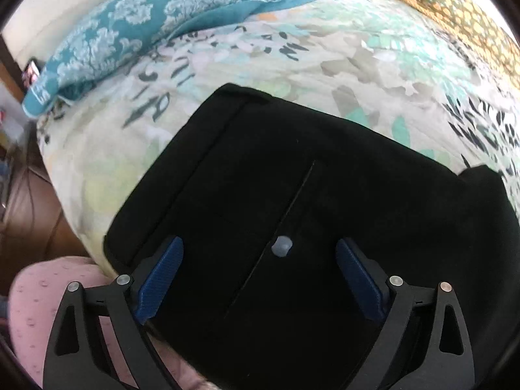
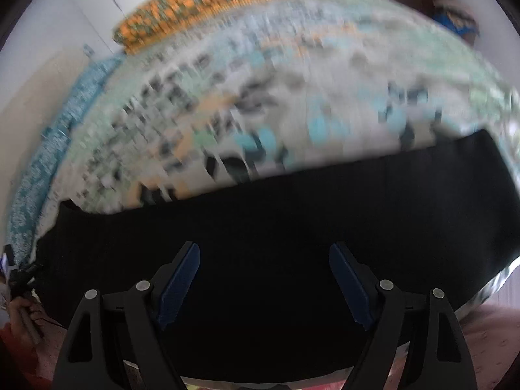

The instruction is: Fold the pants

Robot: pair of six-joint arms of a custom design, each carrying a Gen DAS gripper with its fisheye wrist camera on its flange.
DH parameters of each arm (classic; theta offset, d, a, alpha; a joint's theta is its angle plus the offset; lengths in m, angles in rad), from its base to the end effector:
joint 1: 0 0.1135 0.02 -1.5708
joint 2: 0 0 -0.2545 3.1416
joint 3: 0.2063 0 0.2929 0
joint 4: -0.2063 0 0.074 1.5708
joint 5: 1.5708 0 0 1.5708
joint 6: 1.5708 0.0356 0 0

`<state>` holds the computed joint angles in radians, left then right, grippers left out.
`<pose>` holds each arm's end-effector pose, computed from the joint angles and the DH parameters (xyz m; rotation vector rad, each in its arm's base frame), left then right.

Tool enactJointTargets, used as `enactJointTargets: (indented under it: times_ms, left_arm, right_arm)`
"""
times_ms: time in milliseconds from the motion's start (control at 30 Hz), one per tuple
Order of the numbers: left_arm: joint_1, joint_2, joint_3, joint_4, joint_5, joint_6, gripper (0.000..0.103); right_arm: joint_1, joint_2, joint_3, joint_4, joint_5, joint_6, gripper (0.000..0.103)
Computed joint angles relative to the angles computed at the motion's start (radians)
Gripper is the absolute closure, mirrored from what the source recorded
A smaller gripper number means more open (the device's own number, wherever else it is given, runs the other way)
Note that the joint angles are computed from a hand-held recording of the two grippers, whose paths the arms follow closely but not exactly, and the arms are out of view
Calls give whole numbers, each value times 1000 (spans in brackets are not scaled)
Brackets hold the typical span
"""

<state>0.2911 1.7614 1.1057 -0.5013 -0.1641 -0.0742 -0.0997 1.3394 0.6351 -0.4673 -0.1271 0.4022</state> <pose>0.3584 0.1135 0.1362 -0.5430 2.6800 0.2856 0.2606 -0.0215 0.1206 0.6497 2.6772 0.2573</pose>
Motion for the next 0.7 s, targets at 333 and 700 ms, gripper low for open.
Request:
enactJointTargets:
  times_ms: [333,700]
  left_arm:
    - [-260,-120,-30,33,273,122,9]
    - [-335,343,365,-23,128,9,0]
  right_arm:
    - [-94,-38,-70,122,-120,24,12]
    - [-12,-10,-53,110,-28,-47,2]
